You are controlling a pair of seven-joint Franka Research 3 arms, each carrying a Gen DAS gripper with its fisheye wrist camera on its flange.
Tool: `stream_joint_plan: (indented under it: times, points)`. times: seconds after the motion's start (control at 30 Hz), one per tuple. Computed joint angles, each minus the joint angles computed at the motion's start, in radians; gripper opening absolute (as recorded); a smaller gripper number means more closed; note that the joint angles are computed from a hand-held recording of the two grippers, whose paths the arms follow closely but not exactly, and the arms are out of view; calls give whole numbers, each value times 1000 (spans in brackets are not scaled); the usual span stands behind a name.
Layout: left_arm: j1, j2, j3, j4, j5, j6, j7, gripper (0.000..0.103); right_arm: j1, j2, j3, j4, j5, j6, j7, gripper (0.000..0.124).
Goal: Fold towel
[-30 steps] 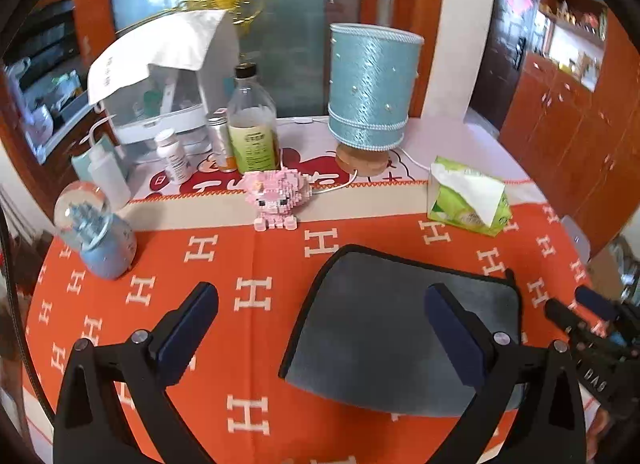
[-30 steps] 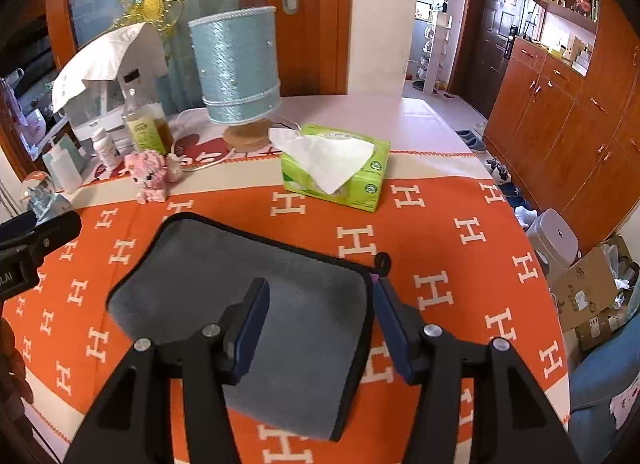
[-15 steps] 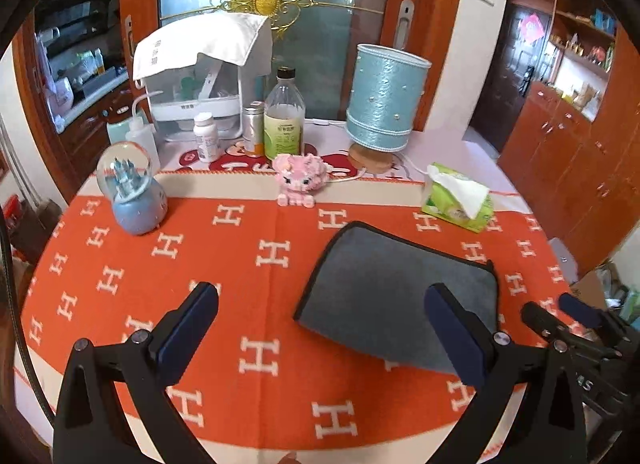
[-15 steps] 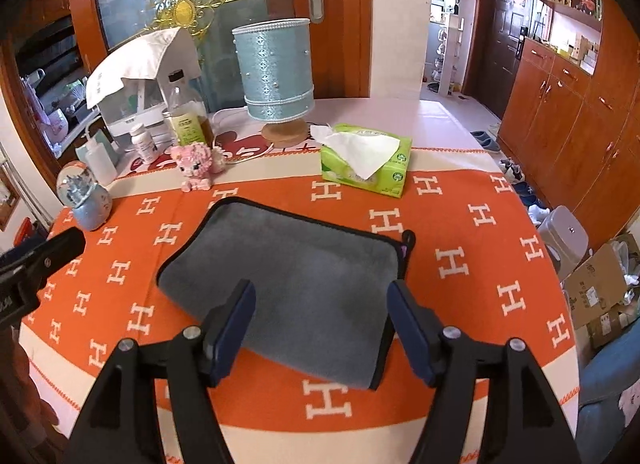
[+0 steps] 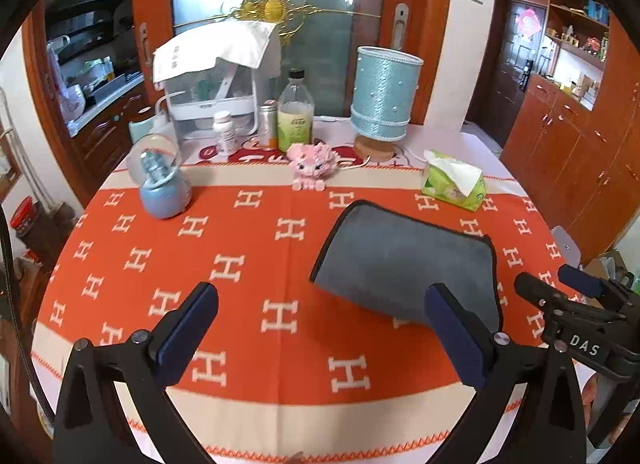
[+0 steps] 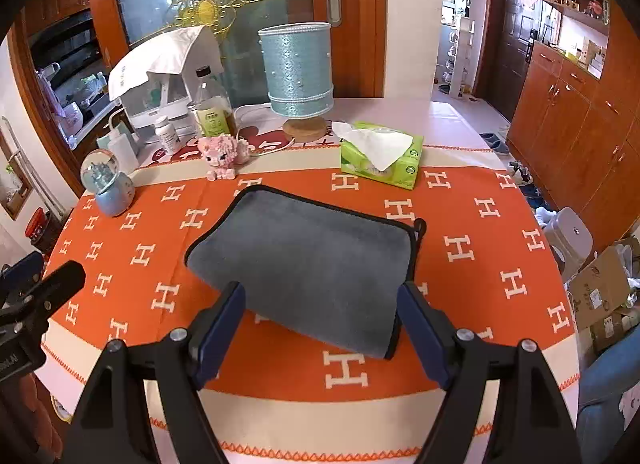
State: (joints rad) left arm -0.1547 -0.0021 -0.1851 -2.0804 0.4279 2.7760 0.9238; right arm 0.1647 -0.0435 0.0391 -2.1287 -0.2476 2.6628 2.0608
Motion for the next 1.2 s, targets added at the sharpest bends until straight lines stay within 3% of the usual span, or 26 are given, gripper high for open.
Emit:
stream_joint_plan:
  times: [0.17, 0.3, 0.5, 0.7, 0.87, 1.2]
  points:
    - [4, -82, -5, -87, -3, 11, -40, 102, 3, -60, 9, -67, 48, 42, -27, 80]
    - [15, -140, -17, -148, 35, 9, -95, 102, -11, -113, 30, -129, 56, 81, -15, 93]
    - [14, -199, -24, -220, 18, 15, -121, 102, -23, -191, 57, -219, 98, 125, -25, 94]
    - [26, -263, -53, -277, 56, 19, -170, 102, -60, -248, 108, -274, 82, 112, 14, 94]
    - [45, -301, -86, -295, 122, 14, -242, 102, -55, -273, 114, -301, 106, 97, 8, 94]
    - [-14, -331, -54, -321, 36, -56, -178, 102, -54, -352, 139, -369, 117, 67, 14, 94]
